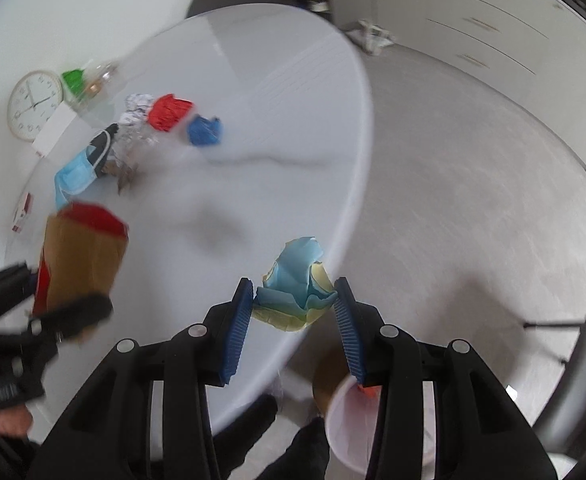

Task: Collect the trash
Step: 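Carry the cloth and red-lined cardboard over the wastebasket and release them with both tools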

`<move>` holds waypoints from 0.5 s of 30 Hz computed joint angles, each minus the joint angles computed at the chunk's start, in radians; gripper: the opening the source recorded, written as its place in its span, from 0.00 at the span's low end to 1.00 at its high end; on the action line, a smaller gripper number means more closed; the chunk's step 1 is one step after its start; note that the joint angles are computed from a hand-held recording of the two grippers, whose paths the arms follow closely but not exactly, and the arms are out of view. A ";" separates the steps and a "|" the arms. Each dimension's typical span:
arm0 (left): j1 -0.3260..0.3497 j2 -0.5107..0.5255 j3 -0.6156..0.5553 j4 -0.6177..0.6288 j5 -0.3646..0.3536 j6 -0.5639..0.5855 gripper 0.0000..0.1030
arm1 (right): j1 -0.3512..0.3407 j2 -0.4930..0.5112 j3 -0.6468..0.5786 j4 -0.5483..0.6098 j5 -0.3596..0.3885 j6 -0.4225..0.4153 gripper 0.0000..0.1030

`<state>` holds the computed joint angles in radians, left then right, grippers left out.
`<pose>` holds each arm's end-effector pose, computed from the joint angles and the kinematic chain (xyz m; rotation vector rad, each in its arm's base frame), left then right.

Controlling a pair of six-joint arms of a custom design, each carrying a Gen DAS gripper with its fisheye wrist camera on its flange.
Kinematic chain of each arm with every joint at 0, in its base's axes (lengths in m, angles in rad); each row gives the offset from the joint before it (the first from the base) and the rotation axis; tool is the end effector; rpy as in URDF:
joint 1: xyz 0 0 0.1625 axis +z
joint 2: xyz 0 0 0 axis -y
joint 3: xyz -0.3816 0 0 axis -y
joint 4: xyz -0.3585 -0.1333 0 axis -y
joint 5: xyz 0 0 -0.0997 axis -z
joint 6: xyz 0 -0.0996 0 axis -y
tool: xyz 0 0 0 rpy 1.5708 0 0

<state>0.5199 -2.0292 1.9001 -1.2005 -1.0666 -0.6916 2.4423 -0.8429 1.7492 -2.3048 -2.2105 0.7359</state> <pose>-0.1378 -0.2879 0.4424 0.5485 2.5626 -0.3119 0.4757 -0.3036 0.0694 0.2446 -2.5299 0.4536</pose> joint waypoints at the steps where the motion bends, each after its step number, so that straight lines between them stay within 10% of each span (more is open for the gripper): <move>1: -0.013 0.001 0.005 0.001 -0.011 0.003 0.48 | 0.007 -0.011 0.016 0.007 -0.003 0.026 0.41; 15: -0.172 0.052 0.100 -0.086 -0.179 0.097 0.48 | 0.068 -0.299 0.365 0.205 0.024 0.520 0.57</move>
